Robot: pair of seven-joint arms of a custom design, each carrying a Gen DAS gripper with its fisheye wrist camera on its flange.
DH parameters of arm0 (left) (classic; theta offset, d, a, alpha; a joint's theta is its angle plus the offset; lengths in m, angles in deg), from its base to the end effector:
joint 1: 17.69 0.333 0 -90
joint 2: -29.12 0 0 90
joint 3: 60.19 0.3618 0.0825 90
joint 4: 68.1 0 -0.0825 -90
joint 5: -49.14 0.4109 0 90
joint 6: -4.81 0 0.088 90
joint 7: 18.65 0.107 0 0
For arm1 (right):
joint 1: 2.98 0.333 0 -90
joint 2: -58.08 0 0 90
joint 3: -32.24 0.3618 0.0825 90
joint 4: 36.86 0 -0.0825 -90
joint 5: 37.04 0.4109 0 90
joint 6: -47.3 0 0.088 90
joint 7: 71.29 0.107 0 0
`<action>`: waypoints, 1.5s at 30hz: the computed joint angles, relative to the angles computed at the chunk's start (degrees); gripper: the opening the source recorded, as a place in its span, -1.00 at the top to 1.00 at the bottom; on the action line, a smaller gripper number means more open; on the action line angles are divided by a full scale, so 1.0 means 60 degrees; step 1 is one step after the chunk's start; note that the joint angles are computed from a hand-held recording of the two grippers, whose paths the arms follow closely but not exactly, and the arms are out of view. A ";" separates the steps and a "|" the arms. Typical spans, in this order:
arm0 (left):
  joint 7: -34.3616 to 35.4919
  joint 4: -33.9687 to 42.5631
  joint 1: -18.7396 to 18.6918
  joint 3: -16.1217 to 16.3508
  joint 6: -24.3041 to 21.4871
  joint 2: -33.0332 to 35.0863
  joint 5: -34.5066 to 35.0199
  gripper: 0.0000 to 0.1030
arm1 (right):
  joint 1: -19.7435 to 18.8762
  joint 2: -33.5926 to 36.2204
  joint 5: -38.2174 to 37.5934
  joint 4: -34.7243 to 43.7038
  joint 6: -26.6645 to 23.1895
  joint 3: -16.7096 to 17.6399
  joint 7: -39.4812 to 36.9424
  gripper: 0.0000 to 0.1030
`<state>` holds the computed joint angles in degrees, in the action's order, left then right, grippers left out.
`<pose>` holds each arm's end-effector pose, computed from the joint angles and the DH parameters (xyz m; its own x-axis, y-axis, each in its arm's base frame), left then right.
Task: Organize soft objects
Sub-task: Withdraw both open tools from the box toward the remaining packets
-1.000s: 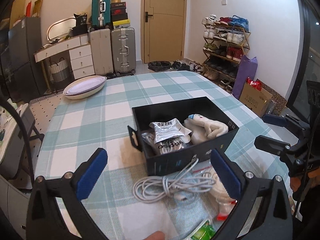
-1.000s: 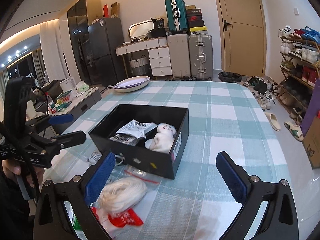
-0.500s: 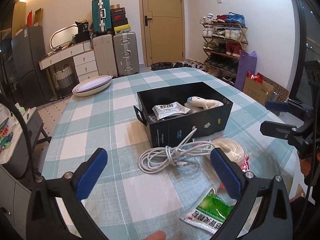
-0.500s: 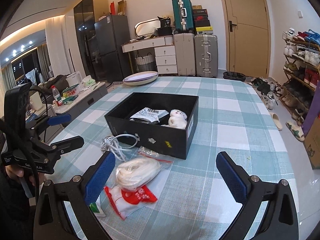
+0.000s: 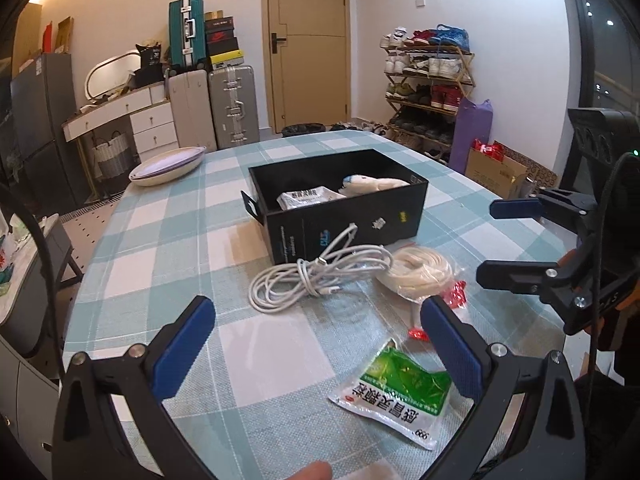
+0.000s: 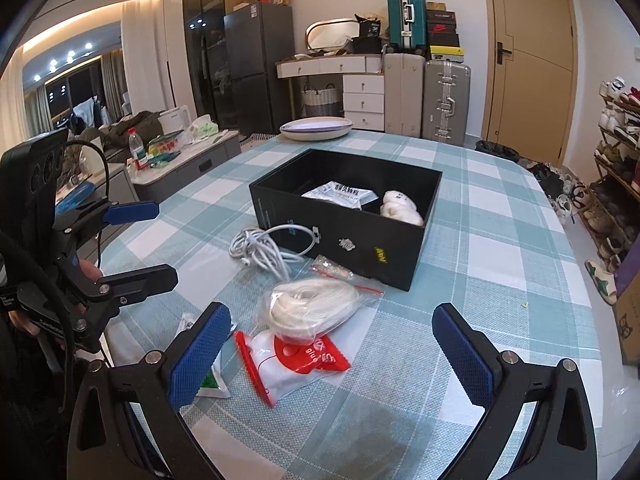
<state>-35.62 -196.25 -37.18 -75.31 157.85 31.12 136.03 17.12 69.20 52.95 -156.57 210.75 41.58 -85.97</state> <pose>0.4499 -0.3459 0.4048 -0.0224 -0.9997 -0.0132 -0.5965 0.0240 -0.8023 0.5610 0.2509 0.3822 0.7798 -0.6258 -0.0164 -0.3955 -0.4722 -0.7878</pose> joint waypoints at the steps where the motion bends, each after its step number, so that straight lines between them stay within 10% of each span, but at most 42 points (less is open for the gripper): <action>1: 0.0079 0.0000 0.0002 0.0001 0.0068 0.0028 -0.0001 -1.00 | 0.0016 0.0040 -0.0117 0.0007 0.0009 -0.0002 0.0088 -0.99; 45: 0.4472 0.0329 -0.0458 0.0329 0.1162 0.1166 -0.3083 -1.00 | -0.0215 0.1039 -0.4312 0.0106 0.0739 0.0530 0.3609 -0.99</action>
<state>-8.78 -194.28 -39.93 -73.34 164.82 38.11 117.53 15.83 75.43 27.08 -155.93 215.19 44.76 -64.32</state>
